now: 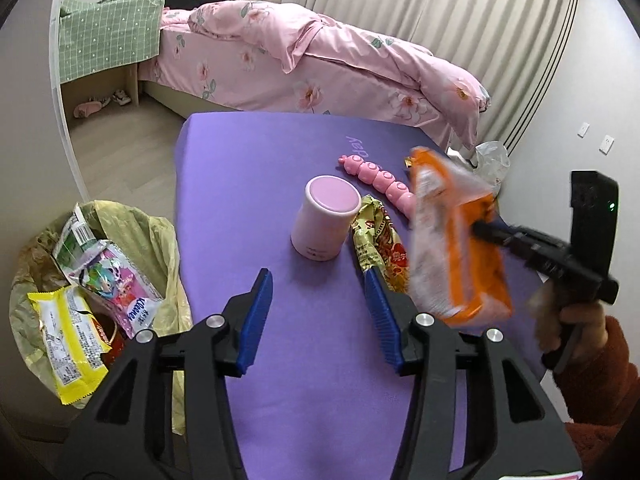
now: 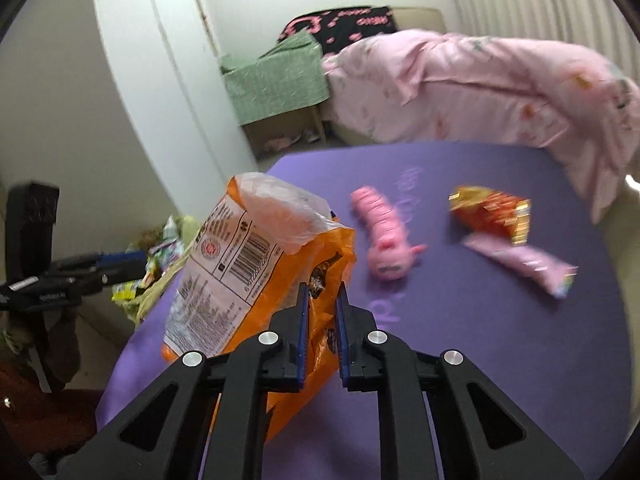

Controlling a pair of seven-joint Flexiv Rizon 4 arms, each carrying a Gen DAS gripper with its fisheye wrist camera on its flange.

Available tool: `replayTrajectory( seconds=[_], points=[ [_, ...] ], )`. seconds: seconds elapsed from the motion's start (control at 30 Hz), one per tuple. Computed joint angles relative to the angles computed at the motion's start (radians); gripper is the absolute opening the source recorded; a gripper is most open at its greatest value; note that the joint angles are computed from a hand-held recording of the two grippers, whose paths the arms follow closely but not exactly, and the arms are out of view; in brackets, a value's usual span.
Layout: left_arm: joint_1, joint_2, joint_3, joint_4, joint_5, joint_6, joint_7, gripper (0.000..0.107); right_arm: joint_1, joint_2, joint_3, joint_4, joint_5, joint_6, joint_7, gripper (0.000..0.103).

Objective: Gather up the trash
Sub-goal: 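Open the left tool to release the orange bag while the right tool grasps it, then grasp the gold snack stick with the left tool while the right holds the orange bag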

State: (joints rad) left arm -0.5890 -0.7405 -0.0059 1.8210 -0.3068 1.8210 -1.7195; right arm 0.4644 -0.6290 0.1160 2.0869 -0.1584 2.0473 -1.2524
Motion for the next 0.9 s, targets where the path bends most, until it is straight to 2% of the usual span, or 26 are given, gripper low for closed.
replayTrajectory(
  seconds=[0.07, 0.17, 0.27, 0.33, 0.43, 0.5, 0.6, 0.67, 0.7, 0.73, 0.77, 0.8, 0.9],
  points=[
    [0.042, -0.006, -0.048, 0.003, 0.021, 0.009, 0.003, 0.046, 0.068, 0.029, -0.080, 0.026, 0.084, 0.002, -0.019, 0.012],
    [0.112, -0.034, -0.132, -0.015, 0.057, -0.010, 0.017, 0.046, 0.124, 0.050, -0.156, 0.044, 0.183, -0.018, -0.033, 0.012],
    [0.130, -0.066, -0.169, -0.061, 0.077, -0.060, 0.036, 0.046, 0.148, 0.053, -0.190, 0.049, 0.241, -0.033, -0.032, 0.012],
    [0.106, -0.085, -0.151, -0.100, 0.075, -0.094, 0.041, 0.046, 0.119, 0.045, -0.173, 0.051, 0.239, -0.030, -0.029, 0.012],
    [0.104, -0.113, -0.166, -0.151, 0.080, -0.115, 0.047, 0.046, 0.141, 0.039, -0.193, 0.061, 0.266, -0.030, -0.034, 0.012],
    [0.074, -0.131, -0.139, -0.196, 0.074, -0.132, 0.043, 0.046, 0.140, 0.033, -0.194, 0.062, 0.269, -0.031, -0.036, 0.012],
    [-0.033, -0.167, 0.006, -0.293, 0.036, -0.208, -0.014, 0.046, 0.123, 0.022, -0.171, 0.063, 0.264, -0.023, -0.028, 0.012],
    [-0.032, -0.186, 0.016, -0.330, 0.033, -0.238, -0.048, 0.046, 0.137, 0.013, -0.181, 0.059, 0.280, -0.022, -0.020, 0.013],
    [-0.023, -0.193, 0.007, -0.340, 0.035, -0.249, -0.060, 0.046, 0.158, 0.008, -0.200, 0.056, 0.299, -0.024, -0.016, 0.015],
    [-0.010, -0.198, -0.006, -0.350, 0.039, -0.261, -0.066, 0.046, 0.173, 0.001, -0.212, 0.050, 0.314, -0.030, -0.009, 0.023],
    [-0.001, -0.203, -0.016, -0.360, 0.042, -0.270, -0.074, 0.046, 0.168, -0.004, -0.206, 0.045, 0.314, -0.033, 0.001, 0.037],
    [0.005, -0.207, -0.021, -0.365, 0.049, -0.276, -0.081, 0.046, 0.143, -0.013, -0.181, 0.040, 0.305, -0.025, 0.014, 0.045],
    [0.020, -0.209, -0.042, -0.367, 0.071, -0.285, -0.087, 0.046, 0.091, -0.033, -0.128, 0.027, 0.272, -0.020, 0.052, 0.045]
  ],
)
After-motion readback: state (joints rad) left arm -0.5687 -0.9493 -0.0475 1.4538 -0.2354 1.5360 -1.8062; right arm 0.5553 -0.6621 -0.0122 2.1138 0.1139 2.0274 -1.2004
